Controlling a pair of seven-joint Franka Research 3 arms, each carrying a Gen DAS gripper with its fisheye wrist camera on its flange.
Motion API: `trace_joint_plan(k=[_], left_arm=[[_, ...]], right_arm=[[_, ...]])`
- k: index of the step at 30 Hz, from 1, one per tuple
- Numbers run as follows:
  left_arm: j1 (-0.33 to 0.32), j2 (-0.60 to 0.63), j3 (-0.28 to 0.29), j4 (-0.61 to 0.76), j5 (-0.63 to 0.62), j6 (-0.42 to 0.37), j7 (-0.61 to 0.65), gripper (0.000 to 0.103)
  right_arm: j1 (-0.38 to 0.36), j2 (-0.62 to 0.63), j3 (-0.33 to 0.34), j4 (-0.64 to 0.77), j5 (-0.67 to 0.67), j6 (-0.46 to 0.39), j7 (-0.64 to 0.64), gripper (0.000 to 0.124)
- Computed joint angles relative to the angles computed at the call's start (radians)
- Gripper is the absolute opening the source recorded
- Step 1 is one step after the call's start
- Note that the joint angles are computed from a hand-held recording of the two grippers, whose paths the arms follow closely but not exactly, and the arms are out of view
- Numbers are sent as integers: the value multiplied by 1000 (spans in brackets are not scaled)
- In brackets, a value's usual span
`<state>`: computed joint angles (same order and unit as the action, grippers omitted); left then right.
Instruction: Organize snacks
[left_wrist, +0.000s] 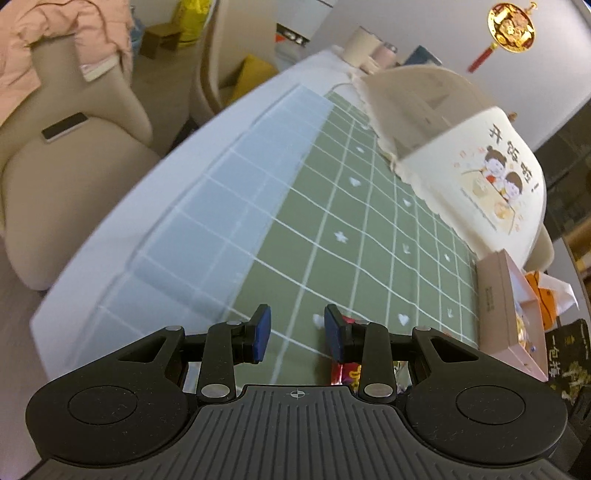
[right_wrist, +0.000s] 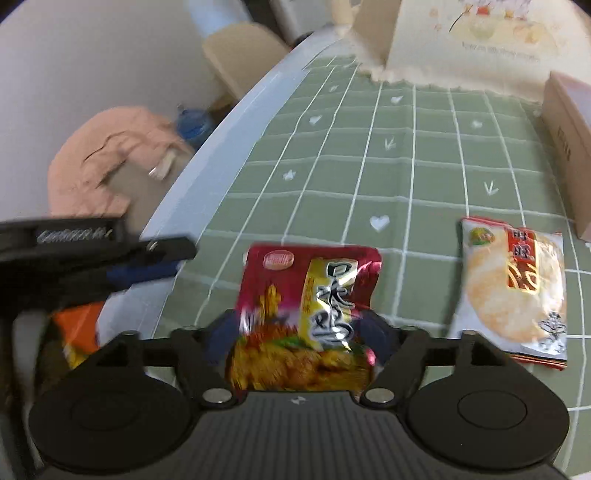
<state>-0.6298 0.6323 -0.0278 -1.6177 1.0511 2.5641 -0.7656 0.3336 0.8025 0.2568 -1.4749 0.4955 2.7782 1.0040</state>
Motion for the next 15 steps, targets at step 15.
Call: trace_joint_plan(k=[15], left_arm=[[28,23,-1,12,-1,81,69,36]], right_arm=[[-20,8,45,-75,-197,101,-195,98]])
